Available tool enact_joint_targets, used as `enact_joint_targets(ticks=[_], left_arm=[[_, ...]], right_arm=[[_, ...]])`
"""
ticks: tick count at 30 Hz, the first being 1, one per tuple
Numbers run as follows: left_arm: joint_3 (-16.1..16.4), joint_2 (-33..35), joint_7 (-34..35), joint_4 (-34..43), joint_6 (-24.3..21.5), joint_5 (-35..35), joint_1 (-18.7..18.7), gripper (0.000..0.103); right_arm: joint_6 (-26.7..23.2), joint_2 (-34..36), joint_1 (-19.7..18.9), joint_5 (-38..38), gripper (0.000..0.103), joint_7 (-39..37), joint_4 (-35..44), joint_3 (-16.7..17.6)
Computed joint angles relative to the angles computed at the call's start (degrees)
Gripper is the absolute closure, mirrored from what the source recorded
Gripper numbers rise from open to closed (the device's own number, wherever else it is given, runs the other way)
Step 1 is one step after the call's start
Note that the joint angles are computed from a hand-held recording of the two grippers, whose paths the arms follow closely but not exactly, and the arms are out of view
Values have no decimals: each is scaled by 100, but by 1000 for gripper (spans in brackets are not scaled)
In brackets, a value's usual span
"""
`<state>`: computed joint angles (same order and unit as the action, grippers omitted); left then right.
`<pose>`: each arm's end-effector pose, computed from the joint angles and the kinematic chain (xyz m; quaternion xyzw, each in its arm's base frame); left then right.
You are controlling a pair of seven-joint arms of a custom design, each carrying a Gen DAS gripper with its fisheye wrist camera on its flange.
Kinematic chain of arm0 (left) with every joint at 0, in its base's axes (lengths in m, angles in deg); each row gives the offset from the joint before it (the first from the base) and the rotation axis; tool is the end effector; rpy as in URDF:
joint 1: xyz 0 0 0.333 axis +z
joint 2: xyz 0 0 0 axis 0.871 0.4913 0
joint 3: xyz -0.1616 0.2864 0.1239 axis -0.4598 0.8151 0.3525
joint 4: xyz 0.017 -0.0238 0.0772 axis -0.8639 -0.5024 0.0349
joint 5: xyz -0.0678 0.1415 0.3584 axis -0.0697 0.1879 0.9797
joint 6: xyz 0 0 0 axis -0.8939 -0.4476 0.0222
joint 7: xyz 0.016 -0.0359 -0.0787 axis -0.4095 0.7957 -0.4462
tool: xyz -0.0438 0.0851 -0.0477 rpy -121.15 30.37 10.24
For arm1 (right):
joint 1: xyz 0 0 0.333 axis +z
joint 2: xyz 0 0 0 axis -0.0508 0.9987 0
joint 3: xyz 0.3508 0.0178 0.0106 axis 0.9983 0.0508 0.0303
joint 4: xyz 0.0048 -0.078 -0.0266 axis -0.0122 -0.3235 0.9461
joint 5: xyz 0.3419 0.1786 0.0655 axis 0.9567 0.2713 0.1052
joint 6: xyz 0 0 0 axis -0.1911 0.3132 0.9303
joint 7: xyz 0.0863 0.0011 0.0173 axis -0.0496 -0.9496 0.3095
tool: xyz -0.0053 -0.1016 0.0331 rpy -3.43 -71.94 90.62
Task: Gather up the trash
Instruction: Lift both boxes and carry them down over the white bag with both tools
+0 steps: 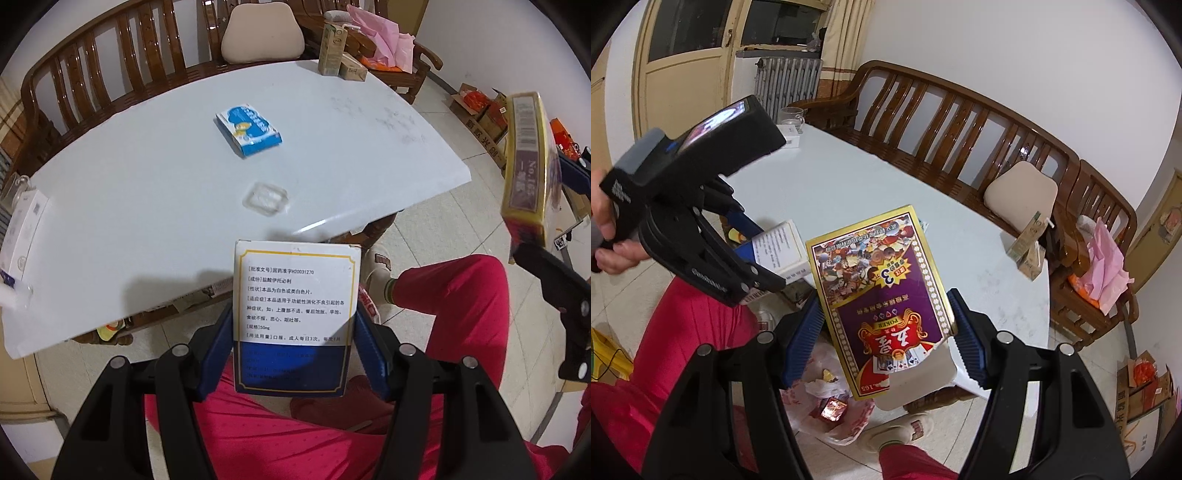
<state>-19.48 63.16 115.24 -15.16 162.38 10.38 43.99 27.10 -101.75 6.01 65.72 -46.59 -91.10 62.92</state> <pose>0.4015 -0.2733 0.8462 -0.6889 0.6995 -0.1558 0.1084 0.4377 0.0272 0.9125 -0.8894 0.2270 -0.2255 0.3264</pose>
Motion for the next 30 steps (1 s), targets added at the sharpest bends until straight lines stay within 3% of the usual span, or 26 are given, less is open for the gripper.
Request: enact_joint_targets(ticks=[16, 25, 30], left_arm=[[-167, -632, -581, -1673, 1259, -291, -13, 43], [-136, -684, -803, -2505, 1744, -686, 9, 43], [-80, -617, -882, -2817, 1904, -861, 37, 43]], right_arm=[[544, -914, 235, -589, 37, -54, -1711, -31], [619, -1046, 215, -832, 37, 303, -2425, -75], [1040, -1241, 188, -1099, 37, 340, -3061, -29]])
